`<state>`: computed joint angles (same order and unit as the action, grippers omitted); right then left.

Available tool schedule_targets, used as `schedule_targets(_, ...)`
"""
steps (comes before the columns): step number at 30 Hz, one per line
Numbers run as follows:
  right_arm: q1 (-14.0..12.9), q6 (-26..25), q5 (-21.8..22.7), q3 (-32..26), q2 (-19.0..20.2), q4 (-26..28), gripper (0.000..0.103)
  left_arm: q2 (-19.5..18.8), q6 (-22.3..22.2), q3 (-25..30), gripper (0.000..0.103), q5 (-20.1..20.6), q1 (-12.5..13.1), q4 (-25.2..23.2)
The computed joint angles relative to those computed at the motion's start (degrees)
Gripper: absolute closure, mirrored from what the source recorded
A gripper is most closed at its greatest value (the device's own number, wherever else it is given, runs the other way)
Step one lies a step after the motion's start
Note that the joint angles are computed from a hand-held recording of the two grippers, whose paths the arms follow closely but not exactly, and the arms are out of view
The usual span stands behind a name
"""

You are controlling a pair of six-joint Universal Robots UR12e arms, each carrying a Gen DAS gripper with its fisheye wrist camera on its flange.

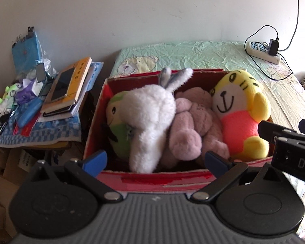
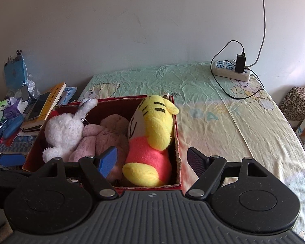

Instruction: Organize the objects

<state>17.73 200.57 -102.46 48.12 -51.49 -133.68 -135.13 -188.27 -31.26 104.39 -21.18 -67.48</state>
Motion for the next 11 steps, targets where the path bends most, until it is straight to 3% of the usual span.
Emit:
schedule_targets(6,0.69,2.26,-2.03,-3.58,1.96,3.53,0.025,-0.65,2.70,0.85,0.004,-3.50,1.31,0.24)
schedule_targets(11,1.17,2.99,-3.75,-4.84,2.79,3.83,0.025,-0.55,3.94,-0.07,0.007,-1.78,1.31,2.98)
